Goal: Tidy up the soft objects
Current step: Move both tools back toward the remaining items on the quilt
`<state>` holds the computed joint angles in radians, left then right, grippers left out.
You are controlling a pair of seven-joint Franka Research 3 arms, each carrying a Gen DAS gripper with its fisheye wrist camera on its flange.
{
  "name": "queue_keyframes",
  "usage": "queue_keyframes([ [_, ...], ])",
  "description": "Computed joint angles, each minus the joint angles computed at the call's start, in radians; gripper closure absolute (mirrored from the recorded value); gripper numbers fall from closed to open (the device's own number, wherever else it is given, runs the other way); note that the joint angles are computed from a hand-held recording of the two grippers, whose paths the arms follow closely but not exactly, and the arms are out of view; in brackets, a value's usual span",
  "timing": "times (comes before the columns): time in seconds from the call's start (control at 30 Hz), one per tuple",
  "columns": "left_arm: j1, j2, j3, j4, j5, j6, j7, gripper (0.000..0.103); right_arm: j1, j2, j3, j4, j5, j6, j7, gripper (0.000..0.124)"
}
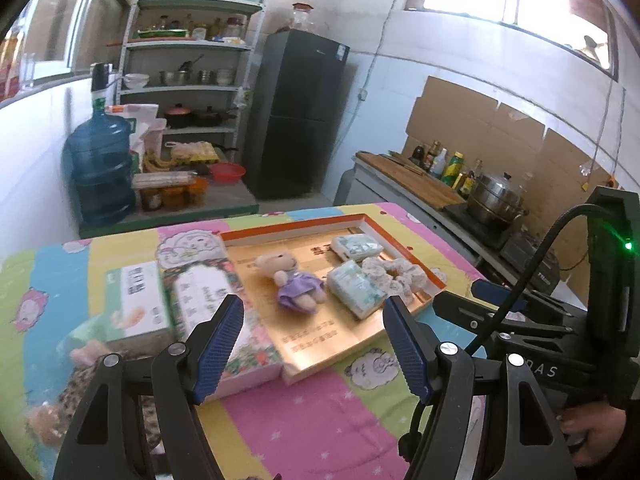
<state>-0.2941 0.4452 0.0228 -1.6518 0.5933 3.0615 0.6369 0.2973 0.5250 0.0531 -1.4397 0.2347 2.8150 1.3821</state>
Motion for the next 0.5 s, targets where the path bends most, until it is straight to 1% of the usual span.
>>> queue_keyframes([
  [0.1, -0.036, -0.046, 0.057, -0.064, 0.044, 0.023, -0.063, 0.029, 0.014, -0.022, 0.006, -0.031, -0.002, 0.008, 0.000, 0.053],
  [0.17, -0.065, -0.078, 0.103, -0.107, 0.095, 0.038, -0.123, 0.029, 0.025, -0.034, 0.008, -0.048, -0.006, 0.014, -0.002, 0.053],
  [0.23, -0.099, -0.114, 0.157, -0.153, 0.171, 0.051, -0.209, 0.029, 0.033, -0.045, 0.012, -0.066, -0.007, 0.021, -0.004, 0.053],
  [0.33, -0.130, -0.158, 0.214, -0.205, 0.295, 0.059, -0.338, 0.029, 0.047, -0.062, 0.020, -0.092, -0.008, 0.032, -0.007, 0.053],
  [0.47, -0.151, -0.215, 0.258, -0.260, 0.461, 0.045, -0.497, 0.029, 0.060, -0.081, 0.032, -0.124, -0.003, 0.043, -0.015, 0.053],
  [0.5, -0.150, -0.227, 0.262, -0.272, 0.497, 0.041, -0.531, 0.029, 0.065, -0.085, 0.032, -0.133, -0.003, 0.047, -0.015, 0.053],
])
